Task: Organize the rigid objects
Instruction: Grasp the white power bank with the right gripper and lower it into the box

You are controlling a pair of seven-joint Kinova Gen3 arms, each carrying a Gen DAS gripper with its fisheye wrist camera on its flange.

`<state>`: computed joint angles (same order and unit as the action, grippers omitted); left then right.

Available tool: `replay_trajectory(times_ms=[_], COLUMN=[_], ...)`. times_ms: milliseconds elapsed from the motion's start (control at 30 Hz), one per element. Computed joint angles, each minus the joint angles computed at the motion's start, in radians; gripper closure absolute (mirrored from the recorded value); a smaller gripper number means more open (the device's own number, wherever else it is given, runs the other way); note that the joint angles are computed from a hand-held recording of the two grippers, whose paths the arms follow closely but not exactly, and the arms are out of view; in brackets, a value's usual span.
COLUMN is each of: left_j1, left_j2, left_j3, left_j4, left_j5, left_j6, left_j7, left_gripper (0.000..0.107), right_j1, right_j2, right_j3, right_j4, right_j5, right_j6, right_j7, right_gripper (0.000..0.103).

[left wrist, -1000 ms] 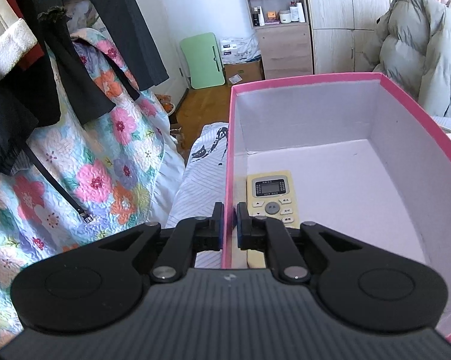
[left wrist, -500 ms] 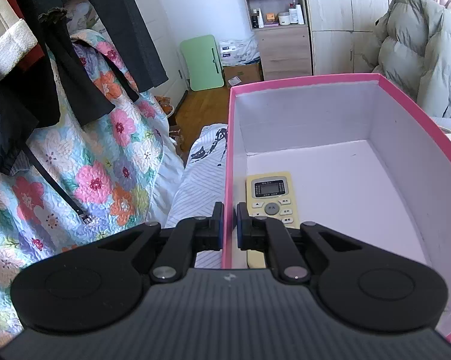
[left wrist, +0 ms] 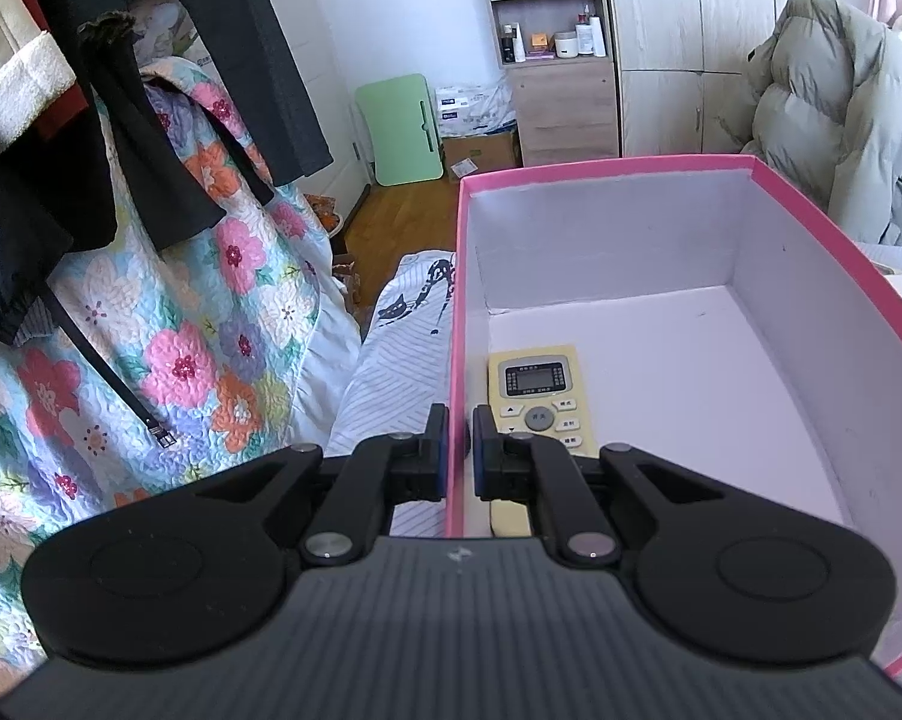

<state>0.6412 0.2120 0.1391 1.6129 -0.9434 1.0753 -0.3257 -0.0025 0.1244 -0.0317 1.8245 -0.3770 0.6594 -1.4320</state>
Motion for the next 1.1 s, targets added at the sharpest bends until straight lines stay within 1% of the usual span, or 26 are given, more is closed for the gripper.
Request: replay_trajectory(times_ms=[33, 100, 133, 233, 333, 467, 533, 600, 633, 667, 733, 767, 800, 833, 867, 967, 1000, 1100], left_j1=[0.001, 0.001, 0.002, 0.005, 0.003, 0.003, 0.003, 0.003, 0.003, 0.004, 0.004, 0.003, 0.002, 0.0, -0.004, -0.014, -0.017, -0.017], left_j2=[0.0, 0.0, 0.0, -0.001, -0.005, -0.005, -0.004, -0.005, -0.004, -0.005, -0.006, -0.006, -0.007, -0.012, -0.02, -0.036, -0.037, -0.035], left_j3=[0.0, 0.0, 0.0, 0.0, 0.001, 0.003, 0.004, 0.004, 0.005, 0.005, 0.006, 0.006, 0.006, 0.005, 0.004, 0.005, 0.007, 0.012], left_j4=[0.001, 0.003, 0.005, 0.013, 0.02, 0.021, 0.02, 0.021, 0.02, 0.022, 0.022, 0.022, 0.023, 0.027, 0.036, 0.062, 0.068, 0.076], left_j5=[-0.001, -0.005, -0.008, -0.016, -0.018, -0.02, -0.02, -0.021, -0.021, -0.021, -0.022, -0.021, -0.019, -0.017, -0.013, -0.02, -0.027, -0.044], left_j6=[0.0, -0.002, -0.001, -0.006, -0.012, -0.01, -0.008, -0.01, -0.009, -0.009, -0.009, -0.01, -0.014, -0.02, -0.036, -0.069, -0.075, -0.079], left_j7=[0.003, 0.005, 0.006, 0.019, 0.032, 0.037, 0.038, 0.043, 0.041, 0.044, 0.044, 0.044, 0.047, 0.055, 0.069, 0.108, 0.116, 0.136], left_gripper=[0.101, 0.101, 0.101, 0.101, 0.101, 0.101, 0.101, 0.101, 0.101, 0.101, 0.101, 0.101, 0.102, 0.103, 0.103, 0.104, 0.104, 0.104], right_j1=[0.005, -0.011, -0.009, 0.01, 0.021, 0.002, -0.013, -0.03, -0.022, 0.003, 0.083, 0.101, 0.1, 0.081, 0.043, -0.096, -0.142, -0.281], right_j2=[-0.008, -0.019, -0.023, -0.05, -0.098, -0.156, -0.176, -0.191, -0.198, -0.204, -0.215, -0.221, -0.225, -0.231, -0.234, -0.24, -0.237, -0.188], right_j3=[-0.007, 0.004, 0.004, 0.002, 0.009, 0.038, 0.051, 0.071, 0.063, 0.036, -0.044, -0.062, -0.061, -0.045, -0.011, 0.11, 0.152, 0.282], right_j4=[0.007, 0.015, 0.021, 0.043, 0.072, 0.096, 0.1, 0.109, 0.112, 0.112, 0.111, 0.112, 0.111, 0.111, 0.105, 0.081, 0.064, -0.004], right_j5=[0.003, 0.034, 0.029, -0.038, -0.125, -0.211, -0.231, -0.284, -0.304, -0.319, -0.356, -0.388, -0.422, -0.463, -0.503, -0.625, -0.666, -0.788], right_j6=[-0.013, -0.021, -0.028, -0.038, -0.06, -0.083, -0.091, -0.103, -0.106, -0.108, -0.113, -0.114, -0.115, -0.117, -0.112, -0.094, -0.072, 0.047], right_j7=[0.001, -0.017, -0.014, 0.055, 0.153, 0.262, 0.289, 0.349, 0.373, 0.391, 0.434, 0.475, 0.516, 0.556, 0.597, 0.717, 0.756, 0.872], right_gripper=[0.039, 0.039, 0.039, 0.041, 0.042, 0.042, 0.042, 0.042, 0.042, 0.042, 0.042, 0.042, 0.042, 0.042, 0.042, 0.042, 0.042, 0.042])
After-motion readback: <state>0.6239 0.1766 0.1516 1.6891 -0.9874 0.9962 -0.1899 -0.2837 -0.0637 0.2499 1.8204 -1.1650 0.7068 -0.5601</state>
